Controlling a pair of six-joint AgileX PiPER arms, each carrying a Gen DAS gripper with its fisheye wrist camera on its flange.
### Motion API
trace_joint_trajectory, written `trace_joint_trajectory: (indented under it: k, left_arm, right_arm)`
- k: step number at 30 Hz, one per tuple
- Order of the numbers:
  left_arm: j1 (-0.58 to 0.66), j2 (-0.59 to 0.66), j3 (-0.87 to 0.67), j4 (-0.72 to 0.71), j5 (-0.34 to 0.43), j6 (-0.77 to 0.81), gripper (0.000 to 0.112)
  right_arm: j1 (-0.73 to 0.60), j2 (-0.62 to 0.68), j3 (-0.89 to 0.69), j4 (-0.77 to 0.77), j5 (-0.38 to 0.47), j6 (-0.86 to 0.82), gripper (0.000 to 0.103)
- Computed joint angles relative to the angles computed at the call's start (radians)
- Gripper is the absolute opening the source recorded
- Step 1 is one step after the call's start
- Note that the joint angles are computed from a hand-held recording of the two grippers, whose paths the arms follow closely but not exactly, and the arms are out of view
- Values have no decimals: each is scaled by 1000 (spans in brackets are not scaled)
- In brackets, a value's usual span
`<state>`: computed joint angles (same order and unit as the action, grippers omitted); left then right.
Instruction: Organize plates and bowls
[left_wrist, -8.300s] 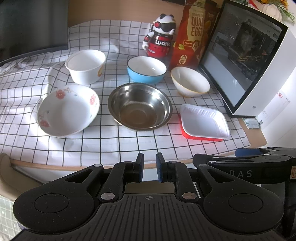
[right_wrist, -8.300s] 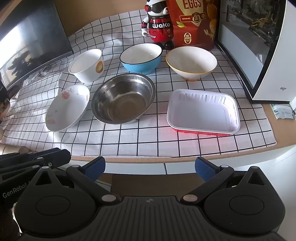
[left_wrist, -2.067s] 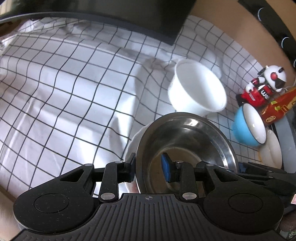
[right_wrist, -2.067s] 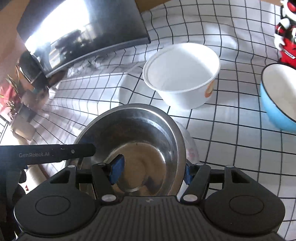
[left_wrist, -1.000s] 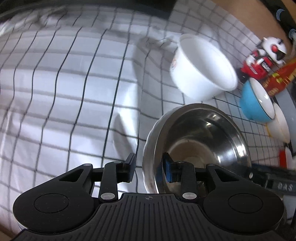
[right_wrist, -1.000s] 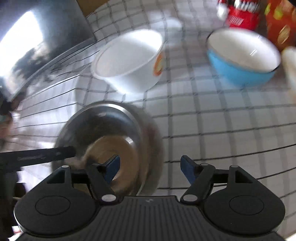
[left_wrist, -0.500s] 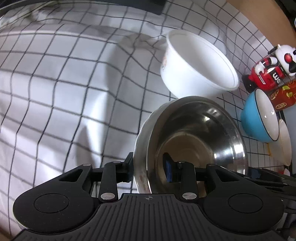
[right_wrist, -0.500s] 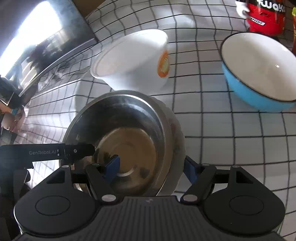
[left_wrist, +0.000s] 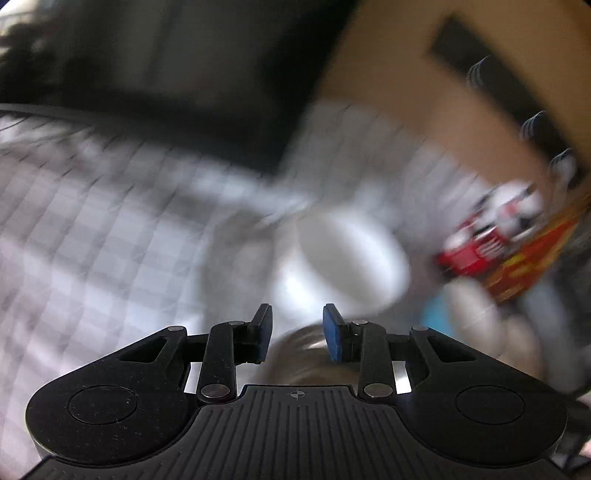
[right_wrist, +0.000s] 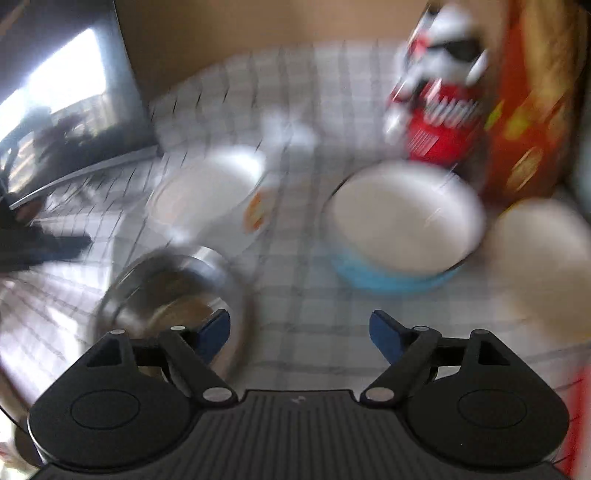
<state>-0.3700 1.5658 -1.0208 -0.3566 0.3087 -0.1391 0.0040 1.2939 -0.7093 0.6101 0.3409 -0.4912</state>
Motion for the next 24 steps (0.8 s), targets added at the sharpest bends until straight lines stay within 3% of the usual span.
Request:
trace_joint_trajectory:
  k: [2,5,8,9,11,15,17,20,24]
  left_arm:
    - [-43,60,-101,-200,31,181,34]
    - [-128,221,-285,-495,156,402,34]
    - [-233,436,-511,-566,280,347,34]
    - [-274,516,-607,-529,309,267,34]
    - [-345,621,-739,-434,309,129,34]
    - [-449,755,-943,-145,322,-218,34]
    - [-465,743,-917,-85,300,-293,34]
    - [-466,621,-737,-10,210,-402,34]
    - [-440,460,-514,317,89,-773,34]
  right_arm:
    - [-111,-84,31,70,-14,-161,88]
    - [-316,-137,38,147,-21,-362,92]
    - [-562,-22,-104,102,195,-401,92]
    - [-645,40,-154,146,276,-443,92]
    - [-726,135,-214,202,359,-496,92]
    - [-762,301,-304,252,382,-598,92]
    - [-741,335,-337,245,377,-592,92]
    - [-734,407,-425,303,499,-654,92]
    - [-652,461,-501,340,545,-682,80]
